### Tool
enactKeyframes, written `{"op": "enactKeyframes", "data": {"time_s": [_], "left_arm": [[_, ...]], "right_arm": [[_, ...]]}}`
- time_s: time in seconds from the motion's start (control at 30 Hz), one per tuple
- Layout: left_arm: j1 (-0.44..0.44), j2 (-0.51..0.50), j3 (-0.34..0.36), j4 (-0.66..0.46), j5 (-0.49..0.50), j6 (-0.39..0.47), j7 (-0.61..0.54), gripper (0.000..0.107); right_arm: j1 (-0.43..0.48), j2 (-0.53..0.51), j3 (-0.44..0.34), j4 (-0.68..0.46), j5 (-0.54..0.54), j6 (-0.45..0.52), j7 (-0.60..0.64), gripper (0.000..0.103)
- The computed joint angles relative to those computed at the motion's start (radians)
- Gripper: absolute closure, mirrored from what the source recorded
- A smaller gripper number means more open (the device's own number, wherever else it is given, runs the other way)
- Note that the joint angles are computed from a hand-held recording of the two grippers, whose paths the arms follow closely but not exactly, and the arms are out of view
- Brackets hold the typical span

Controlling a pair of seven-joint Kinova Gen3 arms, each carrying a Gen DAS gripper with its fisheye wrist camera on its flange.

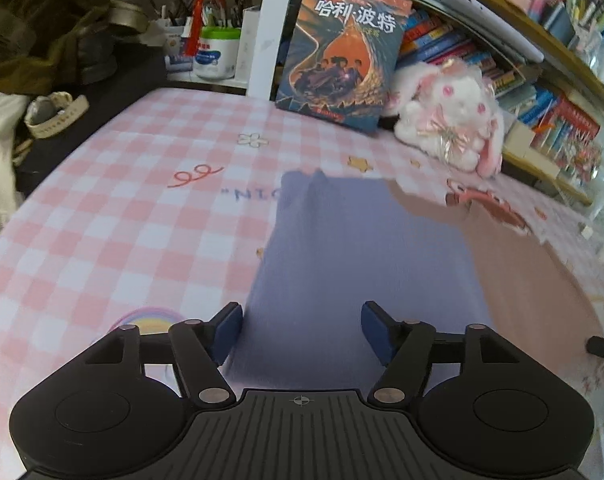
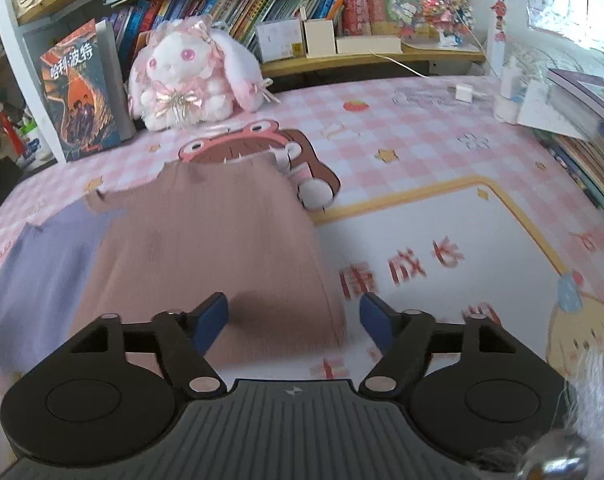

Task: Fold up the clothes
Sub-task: 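Release both grippers and pull them back from the narrowed sweater, then move the left gripper to the lavender hem end of the sweater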

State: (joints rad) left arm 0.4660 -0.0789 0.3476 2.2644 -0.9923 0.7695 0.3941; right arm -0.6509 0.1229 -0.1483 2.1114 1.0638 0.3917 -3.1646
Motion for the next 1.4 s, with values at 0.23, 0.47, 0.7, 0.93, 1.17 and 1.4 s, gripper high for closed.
{"op": "enactKeyframes", "data": {"time_s": [0.23, 0.47, 0.7, 0.93, 1.17, 1.4], "left_arm": [[0.11, 0.033, 0.075, -0.045, 0.02, 0.19, 0.105, 0.034], [0.257, 0.085, 0.091, -0.103, 0.047, 0.349, 0.164, 0.031], [0.342, 0.111, 0.088, -0.13, 0.068, 0.341, 0.149, 0.03], [0.407, 0.135, 0.076, -0.155, 0.083, 0.379, 0.167, 0.03], [0.431, 0.142, 0.066, -0.161, 0.09, 0.378, 0.174, 0.029], [0.419, 0.124, 0.051, -0.137, 0.08, 0.328, 0.193, 0.028]], "right_arm": [[-0.031, -0.055, -0.064, 0.069, 0.024, 0.073, -0.054, 0.016], [-0.019, -0.108, -0.117, 0.124, 0.024, 0.061, -0.071, 0.015], [-0.006, -0.147, -0.161, 0.164, 0.017, 0.039, -0.057, 0.015], [0.016, -0.182, -0.193, 0.2, 0.005, 0.032, -0.063, 0.014], [0.042, -0.203, -0.216, 0.215, -0.015, 0.026, -0.047, 0.014], [0.055, -0.198, -0.227, 0.209, -0.027, 0.029, -0.029, 0.014]]}}
